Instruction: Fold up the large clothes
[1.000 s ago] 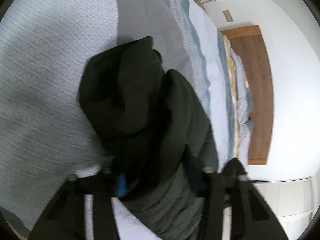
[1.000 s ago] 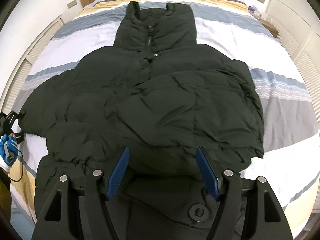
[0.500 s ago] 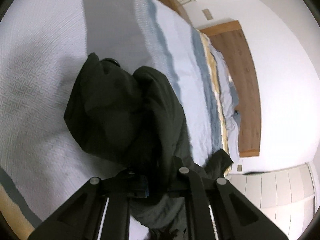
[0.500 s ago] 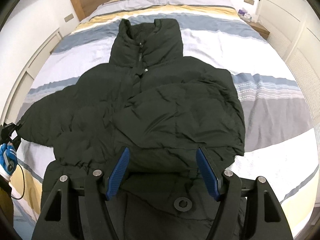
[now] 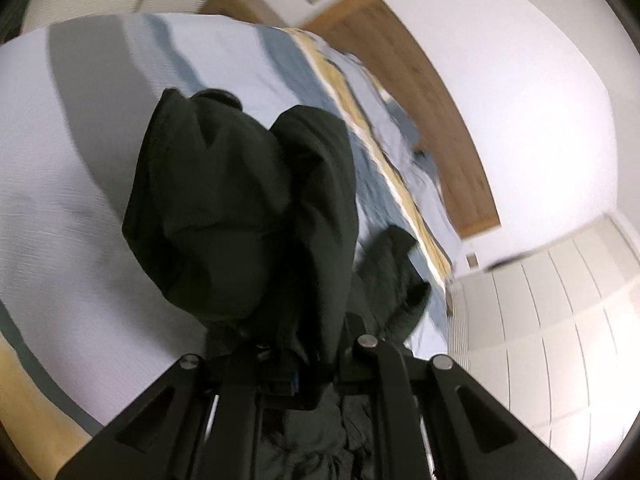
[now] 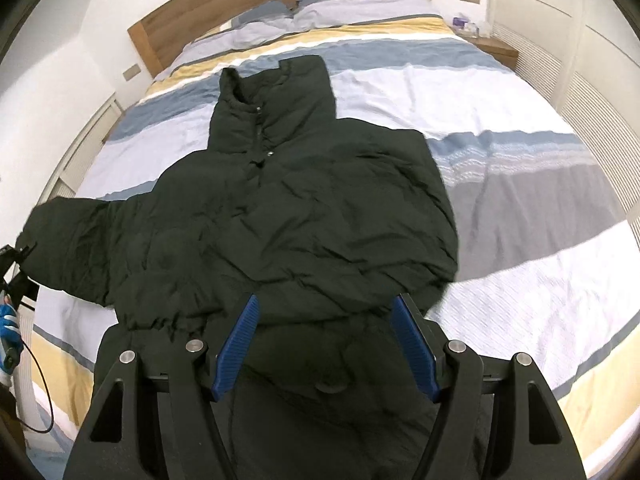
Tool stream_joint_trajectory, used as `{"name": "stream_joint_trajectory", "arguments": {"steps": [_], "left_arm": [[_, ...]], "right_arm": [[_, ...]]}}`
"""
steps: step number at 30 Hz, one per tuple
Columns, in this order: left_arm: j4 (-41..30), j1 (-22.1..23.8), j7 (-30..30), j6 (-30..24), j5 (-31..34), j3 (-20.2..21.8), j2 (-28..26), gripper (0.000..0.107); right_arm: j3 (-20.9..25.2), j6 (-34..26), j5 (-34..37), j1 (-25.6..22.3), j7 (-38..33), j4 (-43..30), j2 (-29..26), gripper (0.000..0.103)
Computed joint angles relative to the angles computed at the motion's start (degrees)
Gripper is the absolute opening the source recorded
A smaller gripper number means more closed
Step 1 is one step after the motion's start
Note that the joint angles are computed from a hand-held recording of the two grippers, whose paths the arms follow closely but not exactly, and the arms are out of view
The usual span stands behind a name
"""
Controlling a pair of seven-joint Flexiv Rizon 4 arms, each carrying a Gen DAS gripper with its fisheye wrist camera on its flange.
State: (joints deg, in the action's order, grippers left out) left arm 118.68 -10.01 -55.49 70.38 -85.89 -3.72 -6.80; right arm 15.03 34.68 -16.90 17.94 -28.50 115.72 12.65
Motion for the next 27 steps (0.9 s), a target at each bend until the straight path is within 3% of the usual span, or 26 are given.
{"name": "stream_joint_trajectory", "arguments": {"steps": [15, 27], "left_arm": [[-2.2, -7.6, -1.2, -0.8, 6.0, -4.6, -1.8, 0.009], [-5.3, -8.4, -17.6, -0.9, 35.4, -6.8, -9.4, 0.009]], "right_arm": [[1.0, -1.8, -0.4, -2.4, 1.7, 4.8, 7.8, 0.069], [0.8, -2.3, 1.5, -3.2, 1.9, 7.4, 10.2, 0.069]]}}
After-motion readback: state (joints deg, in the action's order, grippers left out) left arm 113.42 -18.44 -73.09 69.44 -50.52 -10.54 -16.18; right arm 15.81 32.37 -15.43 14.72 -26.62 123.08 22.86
